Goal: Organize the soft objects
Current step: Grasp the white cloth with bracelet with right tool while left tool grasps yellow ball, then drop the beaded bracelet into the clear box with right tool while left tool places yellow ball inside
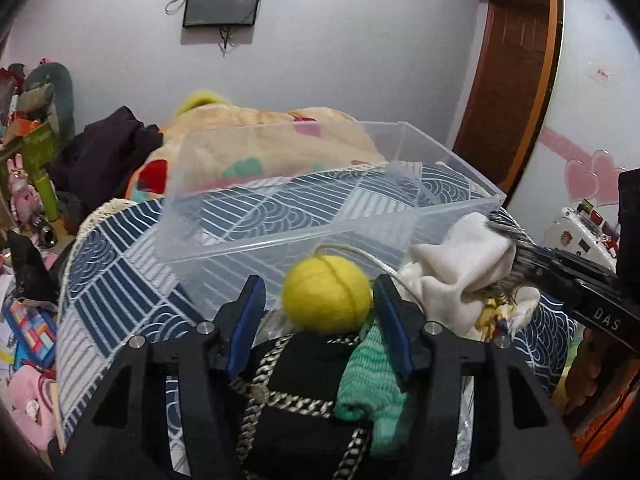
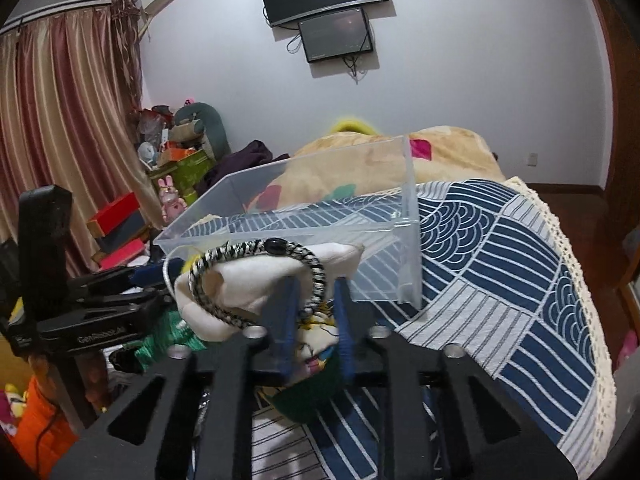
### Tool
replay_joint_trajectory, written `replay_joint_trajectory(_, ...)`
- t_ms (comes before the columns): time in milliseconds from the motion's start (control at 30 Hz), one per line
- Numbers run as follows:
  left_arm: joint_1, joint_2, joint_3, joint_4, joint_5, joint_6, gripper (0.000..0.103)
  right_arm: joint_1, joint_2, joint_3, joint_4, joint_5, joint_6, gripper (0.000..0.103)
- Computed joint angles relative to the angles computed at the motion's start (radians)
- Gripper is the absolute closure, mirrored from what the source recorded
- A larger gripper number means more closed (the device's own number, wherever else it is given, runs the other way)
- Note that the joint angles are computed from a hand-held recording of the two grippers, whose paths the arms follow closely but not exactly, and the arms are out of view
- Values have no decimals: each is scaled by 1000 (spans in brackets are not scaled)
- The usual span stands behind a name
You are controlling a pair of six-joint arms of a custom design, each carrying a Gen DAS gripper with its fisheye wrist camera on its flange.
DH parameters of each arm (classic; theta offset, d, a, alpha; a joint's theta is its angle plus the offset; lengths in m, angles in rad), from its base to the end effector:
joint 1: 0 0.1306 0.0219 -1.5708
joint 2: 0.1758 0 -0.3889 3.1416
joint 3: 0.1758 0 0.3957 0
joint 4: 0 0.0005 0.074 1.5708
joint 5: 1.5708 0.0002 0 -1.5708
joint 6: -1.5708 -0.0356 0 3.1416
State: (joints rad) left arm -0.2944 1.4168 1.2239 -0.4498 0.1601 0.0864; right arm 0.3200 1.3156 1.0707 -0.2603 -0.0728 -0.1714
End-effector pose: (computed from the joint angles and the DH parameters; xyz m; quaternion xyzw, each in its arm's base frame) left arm 0.4824 -0.1527 0.3780 0.1281 0.8829 -0.1547 0.4245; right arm 0.4461 0.1500 0.3692 -0.0823 0.8571 0.1539 0.4847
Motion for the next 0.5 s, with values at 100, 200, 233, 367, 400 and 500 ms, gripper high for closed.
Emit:
replay_joint_trajectory(100, -5, 22, 11, -9, 7, 7, 47, 10, -16, -20, 24, 24, 4, 94)
replay_joint_trajectory(200, -7, 24, 4, 2, 5, 10, 54, 8, -32, -33, 45, 25, 1, 96)
replay_joint_trajectory(233, -7, 24, 4, 3, 3, 9, 57, 9, -36, -36, 49, 25, 2, 96)
replay_joint_trajectory(367, -8, -2, -18, 16, -19, 4, 58, 16, -56, -47, 64, 47, 6, 96)
replay_joint_trajectory(400, -9, -14, -28, 19, -25, -1, 59, 22, -56, -42, 63, 58, 6, 96)
replay_joint_trajectory(500, -7, -57, -58, 21, -41, -11, 59, 24, -75, -47, 77, 66, 6, 96)
